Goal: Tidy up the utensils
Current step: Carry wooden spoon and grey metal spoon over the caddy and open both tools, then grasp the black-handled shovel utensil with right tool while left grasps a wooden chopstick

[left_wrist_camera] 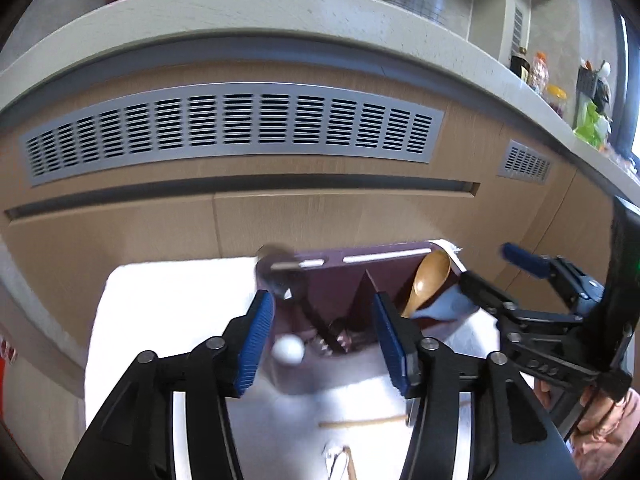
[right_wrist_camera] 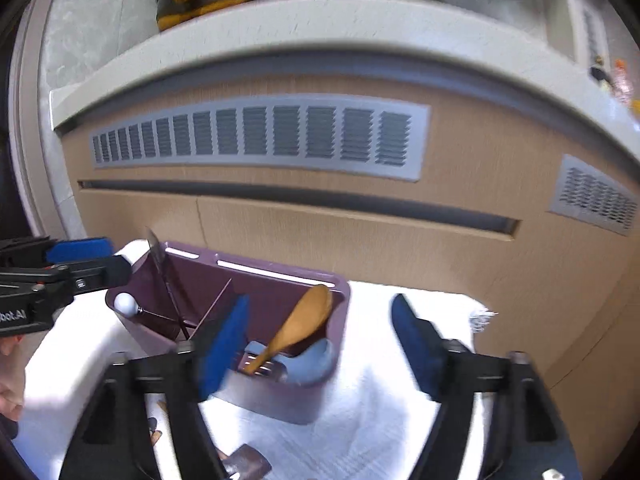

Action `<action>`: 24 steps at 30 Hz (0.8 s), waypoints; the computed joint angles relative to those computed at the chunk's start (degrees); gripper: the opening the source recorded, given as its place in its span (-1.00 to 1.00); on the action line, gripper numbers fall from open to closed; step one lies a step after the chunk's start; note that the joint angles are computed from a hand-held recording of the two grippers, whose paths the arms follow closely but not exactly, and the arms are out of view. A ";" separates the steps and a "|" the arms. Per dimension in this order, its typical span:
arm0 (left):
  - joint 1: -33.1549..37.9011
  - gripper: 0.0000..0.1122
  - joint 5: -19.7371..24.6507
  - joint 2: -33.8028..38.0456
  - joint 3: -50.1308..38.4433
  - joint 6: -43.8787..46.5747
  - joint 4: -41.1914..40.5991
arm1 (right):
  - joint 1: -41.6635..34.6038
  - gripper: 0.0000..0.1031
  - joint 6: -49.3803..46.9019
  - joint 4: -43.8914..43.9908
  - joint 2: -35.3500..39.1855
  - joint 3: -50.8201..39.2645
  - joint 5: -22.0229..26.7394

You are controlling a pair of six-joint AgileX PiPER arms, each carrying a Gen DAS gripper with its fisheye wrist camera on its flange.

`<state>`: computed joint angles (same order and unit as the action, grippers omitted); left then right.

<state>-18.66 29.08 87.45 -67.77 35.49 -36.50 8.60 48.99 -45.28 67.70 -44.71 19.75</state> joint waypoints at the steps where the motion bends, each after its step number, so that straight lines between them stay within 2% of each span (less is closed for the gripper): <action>1: 0.19 0.01 -0.48 -1.45 1.65 -0.75 0.79 | 1.03 0.75 4.17 -3.60 -1.46 1.07 1.20; 3: 0.35 0.03 -1.52 -4.16 5.28 -2.71 3.10 | 3.72 0.96 5.93 -4.23 -4.58 2.47 6.02; 7: 0.47 0.03 -1.72 -7.68 11.77 -3.21 5.13 | 5.20 0.97 -6.16 7.78 -6.74 2.96 12.29; 12: 1.00 0.03 -1.85 -11.01 20.04 -3.00 5.80 | 12.43 0.98 3.20 3.50 -7.20 7.15 21.15; 16: 3.21 0.04 -3.27 -14.77 25.93 -5.18 7.49 | 16.93 0.97 9.48 7.14 -4.36 8.22 23.71; 17: 4.25 0.06 -3.47 -15.66 27.08 -4.97 7.35 | 18.02 0.95 11.89 8.02 -2.88 7.98 23.73; 21: 11.25 0.10 -2.70 -18.47 30.22 -0.69 3.95 | 19.63 0.51 16.26 9.95 5.03 4.60 22.96; 24: 16.98 0.11 -0.69 -19.57 31.13 4.68 -0.14 | 20.32 0.45 19.80 8.71 10.96 1.16 23.40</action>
<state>-1.67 28.38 67.87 -36.65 40.17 -36.64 28.92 68.79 -36.58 78.65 -43.55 43.15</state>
